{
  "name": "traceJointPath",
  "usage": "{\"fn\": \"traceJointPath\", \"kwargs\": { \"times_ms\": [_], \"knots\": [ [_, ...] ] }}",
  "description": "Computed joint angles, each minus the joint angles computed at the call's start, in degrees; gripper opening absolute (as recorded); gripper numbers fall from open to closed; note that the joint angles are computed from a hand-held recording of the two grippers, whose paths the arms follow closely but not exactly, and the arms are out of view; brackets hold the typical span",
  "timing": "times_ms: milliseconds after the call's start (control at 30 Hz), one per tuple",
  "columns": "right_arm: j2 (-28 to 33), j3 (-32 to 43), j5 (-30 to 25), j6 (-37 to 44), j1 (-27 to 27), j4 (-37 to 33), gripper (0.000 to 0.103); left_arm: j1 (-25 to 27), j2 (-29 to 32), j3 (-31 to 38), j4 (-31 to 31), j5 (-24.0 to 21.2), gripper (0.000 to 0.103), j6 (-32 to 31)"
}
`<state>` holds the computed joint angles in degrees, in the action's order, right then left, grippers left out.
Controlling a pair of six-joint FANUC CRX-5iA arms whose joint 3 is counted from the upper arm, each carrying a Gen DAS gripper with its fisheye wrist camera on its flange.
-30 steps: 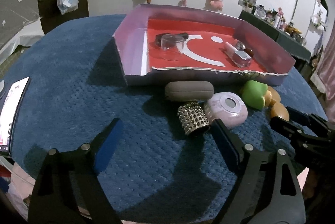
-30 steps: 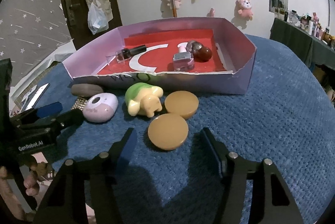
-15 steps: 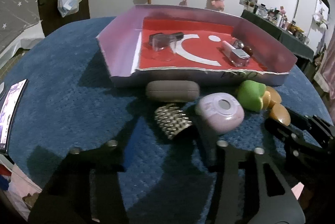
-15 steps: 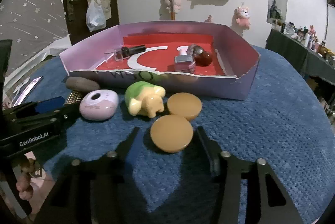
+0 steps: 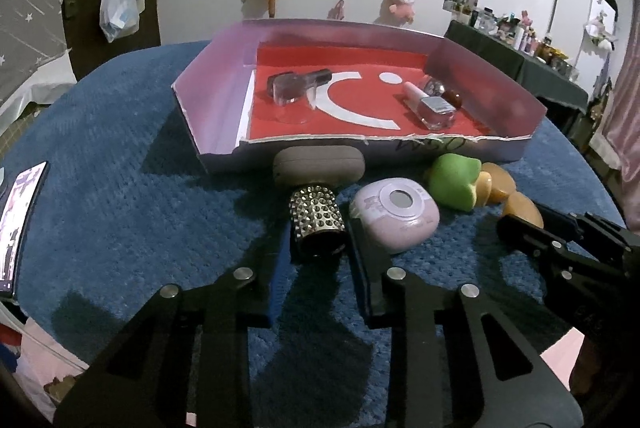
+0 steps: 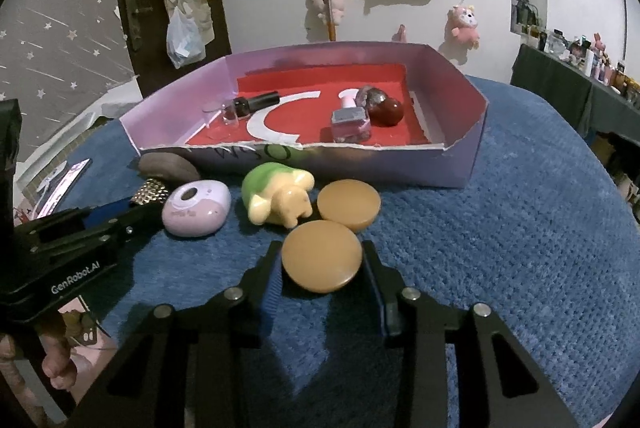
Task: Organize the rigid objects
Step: 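Grasp silver studded cylinder with left tool while right tool grasps tan disc, then carry studded cylinder into box with left tool while right tool carries tan disc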
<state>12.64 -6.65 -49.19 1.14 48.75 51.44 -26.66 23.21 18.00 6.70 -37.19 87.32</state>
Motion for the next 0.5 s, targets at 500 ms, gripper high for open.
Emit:
{"fn": "traceJointPath", "kwargs": {
  "times_ms": [500],
  "knots": [
    [-1.23, -0.24, 0.78, -0.95, 0.44, 2.5, 0.04, 0.69, -2.76, -4.22, 4.74, 4.12, 0.024, -3.61]
  ]
}}
